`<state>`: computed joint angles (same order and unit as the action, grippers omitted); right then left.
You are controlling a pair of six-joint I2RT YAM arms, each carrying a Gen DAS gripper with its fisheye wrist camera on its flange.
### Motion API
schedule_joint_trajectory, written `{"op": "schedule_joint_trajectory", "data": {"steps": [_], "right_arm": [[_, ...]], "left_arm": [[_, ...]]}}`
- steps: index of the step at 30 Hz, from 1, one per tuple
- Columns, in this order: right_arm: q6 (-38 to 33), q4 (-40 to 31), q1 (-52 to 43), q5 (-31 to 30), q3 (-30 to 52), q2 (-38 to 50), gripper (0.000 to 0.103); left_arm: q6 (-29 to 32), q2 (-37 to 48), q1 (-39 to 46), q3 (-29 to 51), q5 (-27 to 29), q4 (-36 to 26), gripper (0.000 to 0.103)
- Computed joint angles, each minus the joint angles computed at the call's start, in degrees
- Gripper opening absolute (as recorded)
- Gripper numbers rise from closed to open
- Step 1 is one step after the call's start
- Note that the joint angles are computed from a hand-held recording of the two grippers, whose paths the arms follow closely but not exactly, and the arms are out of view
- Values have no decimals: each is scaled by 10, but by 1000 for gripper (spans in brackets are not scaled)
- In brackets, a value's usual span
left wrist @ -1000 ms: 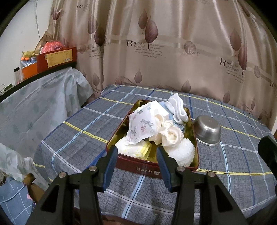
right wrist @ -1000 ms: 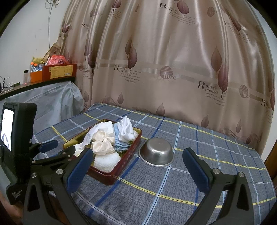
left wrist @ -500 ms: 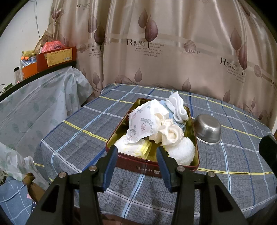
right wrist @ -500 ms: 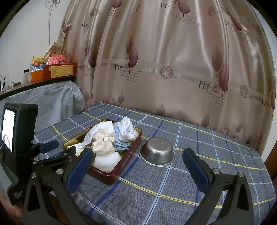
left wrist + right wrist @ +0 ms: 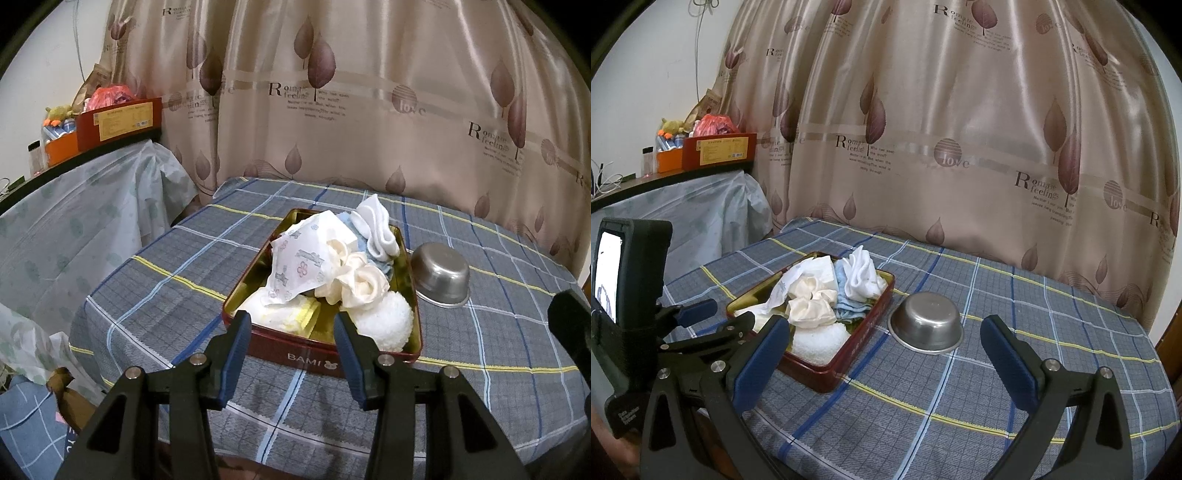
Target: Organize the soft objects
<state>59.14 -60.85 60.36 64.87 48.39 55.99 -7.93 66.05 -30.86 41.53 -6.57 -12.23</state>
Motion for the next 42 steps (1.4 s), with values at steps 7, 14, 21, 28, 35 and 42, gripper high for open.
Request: {"op": "schedule_joint_trajectory", "data": {"steps": [7,14,21,28,35,42], "right_arm": [[-4,2,-1,-1,0,-2,103],[3,-4,2,0,1,-1,103],[4,-6,3,0,2,-1,103],[5,-8,5,0,1,-3,103],[-7,0,-1,-2,0,-7,103],[12,-13,8,1,0,-4,103]], "left_arm": [[-12,5,6,11,9,-18,47],[-19,16,22,24,33,-37,47],[-20,16,17,25,24,-41,47],[-24,13,18,27,23,-48,47],[-14,18,18,33,21,-51,47],[-1,13,7,33,6,-52,47]]}}
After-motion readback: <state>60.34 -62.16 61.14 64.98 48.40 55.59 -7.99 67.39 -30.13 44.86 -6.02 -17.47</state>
